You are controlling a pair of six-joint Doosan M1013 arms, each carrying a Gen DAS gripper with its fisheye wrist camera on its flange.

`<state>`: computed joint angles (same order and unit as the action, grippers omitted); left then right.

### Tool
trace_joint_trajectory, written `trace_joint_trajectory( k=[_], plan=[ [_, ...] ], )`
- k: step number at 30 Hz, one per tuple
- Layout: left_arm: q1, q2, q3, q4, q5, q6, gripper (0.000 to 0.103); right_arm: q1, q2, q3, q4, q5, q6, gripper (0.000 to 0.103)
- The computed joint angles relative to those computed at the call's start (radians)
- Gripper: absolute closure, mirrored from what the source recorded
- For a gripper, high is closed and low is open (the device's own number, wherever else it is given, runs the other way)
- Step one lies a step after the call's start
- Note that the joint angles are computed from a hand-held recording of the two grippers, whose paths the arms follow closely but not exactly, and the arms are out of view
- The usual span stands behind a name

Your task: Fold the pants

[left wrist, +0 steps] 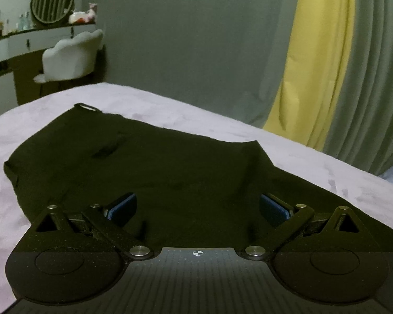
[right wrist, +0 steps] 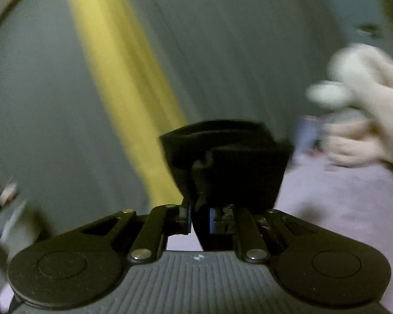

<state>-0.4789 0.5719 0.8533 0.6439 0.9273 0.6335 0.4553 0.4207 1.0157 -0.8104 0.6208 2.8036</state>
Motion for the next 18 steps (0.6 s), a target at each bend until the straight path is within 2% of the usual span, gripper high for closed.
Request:
trace_joint_trajectory(
  k=[3,5,7,8,9,11,13,15,18],
  plan=[
    [0.005,-0.006,0.007,-0.029,-0.004,-0.004,0.0,0.033,0.077,-0.092,0.168,0.018,-0.249,0.082],
    [0.008,-0.009,0.012,-0.043,-0.007,-0.006,0.0,0.054,0.133,-0.148,0.276,0.074,-0.364,0.078],
    [0.01,-0.014,0.019,-0.053,-0.014,-0.008,0.0,0.058,0.182,-0.198,0.433,0.142,-0.503,0.065],
    [0.011,-0.015,0.021,-0.058,-0.015,-0.008,0.0,0.054,0.215,-0.244,0.554,0.221,-0.585,0.05],
    [0.013,-0.017,0.024,-0.065,-0.019,-0.008,0.0,0.051,0.231,-0.265,0.629,0.263,-0.615,0.047],
    [0.016,-0.017,0.025,-0.084,-0.024,-0.003,0.0,0.045,0.215,-0.22,0.74,0.245,-0.613,0.043],
    [0.017,-0.013,0.019,-0.098,-0.022,0.007,0.0,0.038,0.182,-0.165,0.769,0.189,-0.585,0.036],
    [0.015,-0.006,0.011,-0.098,-0.019,0.026,0.0,0.035,0.141,-0.103,0.708,0.112,-0.499,0.027],
    [0.004,0.002,0.002,-0.084,-0.017,0.083,0.0,0.017,0.087,-0.012,0.579,0.026,-0.292,0.029]
  ],
)
